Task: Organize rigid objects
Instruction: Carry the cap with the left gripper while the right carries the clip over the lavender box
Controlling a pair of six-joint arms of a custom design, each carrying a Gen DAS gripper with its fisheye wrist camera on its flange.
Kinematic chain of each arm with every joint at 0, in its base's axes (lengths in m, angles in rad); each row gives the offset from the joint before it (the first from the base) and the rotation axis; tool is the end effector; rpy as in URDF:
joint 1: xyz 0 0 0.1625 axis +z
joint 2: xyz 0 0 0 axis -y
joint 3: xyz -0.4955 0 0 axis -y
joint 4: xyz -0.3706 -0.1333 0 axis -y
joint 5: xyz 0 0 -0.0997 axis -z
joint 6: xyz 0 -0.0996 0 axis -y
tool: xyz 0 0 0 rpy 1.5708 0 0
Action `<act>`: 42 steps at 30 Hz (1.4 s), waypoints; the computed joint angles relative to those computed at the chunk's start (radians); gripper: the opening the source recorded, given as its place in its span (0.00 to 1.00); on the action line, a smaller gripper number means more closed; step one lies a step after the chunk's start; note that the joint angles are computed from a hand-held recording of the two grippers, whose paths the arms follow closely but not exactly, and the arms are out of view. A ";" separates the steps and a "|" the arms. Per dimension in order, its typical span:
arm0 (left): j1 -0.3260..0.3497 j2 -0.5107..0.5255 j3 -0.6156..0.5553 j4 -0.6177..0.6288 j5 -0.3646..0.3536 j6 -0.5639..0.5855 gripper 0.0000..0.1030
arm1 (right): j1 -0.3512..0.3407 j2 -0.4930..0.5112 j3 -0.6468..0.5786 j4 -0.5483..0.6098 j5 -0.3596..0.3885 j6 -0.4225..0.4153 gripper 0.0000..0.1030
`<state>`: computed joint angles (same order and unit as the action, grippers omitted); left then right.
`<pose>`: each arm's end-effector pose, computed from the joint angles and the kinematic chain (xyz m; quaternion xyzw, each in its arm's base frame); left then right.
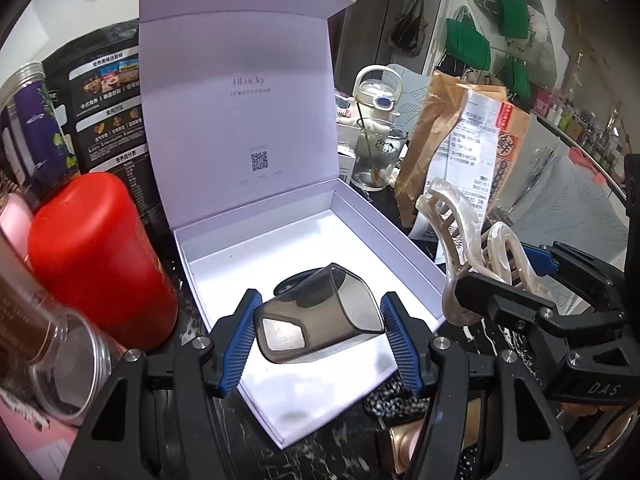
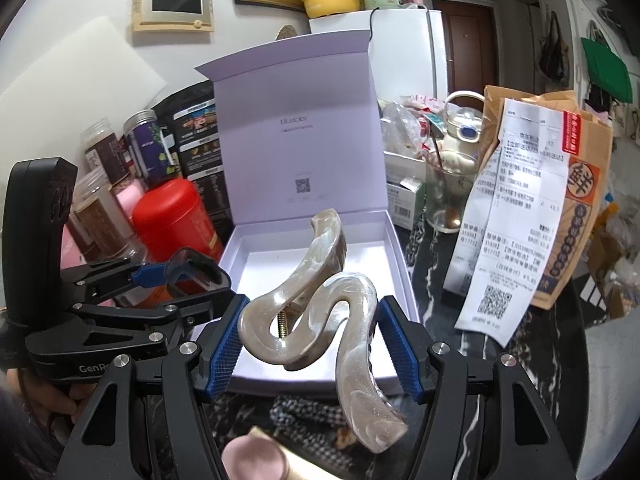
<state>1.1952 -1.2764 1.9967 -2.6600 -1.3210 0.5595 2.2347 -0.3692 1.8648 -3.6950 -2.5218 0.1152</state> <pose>-0.0549 -0.5697 0.3382 0.4192 0.8810 -0.1700 0.1387 0.4137 -0.4440 -0.0164 0.0928 -0.8522 0.4196 0.2984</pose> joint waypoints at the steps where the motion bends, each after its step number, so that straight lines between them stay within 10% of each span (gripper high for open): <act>1: 0.001 0.005 -0.004 0.001 0.002 -0.002 0.59 | -0.006 -0.001 -0.002 0.000 0.005 -0.006 0.64; 42: 0.034 0.226 -0.124 -0.014 0.160 -0.088 0.59 | -0.195 0.010 -0.071 0.120 0.165 -0.114 0.64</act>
<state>1.2295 -1.0506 1.8728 -2.6742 -1.1611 0.4712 2.0401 -0.3589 1.7942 -3.5748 -2.3568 0.0010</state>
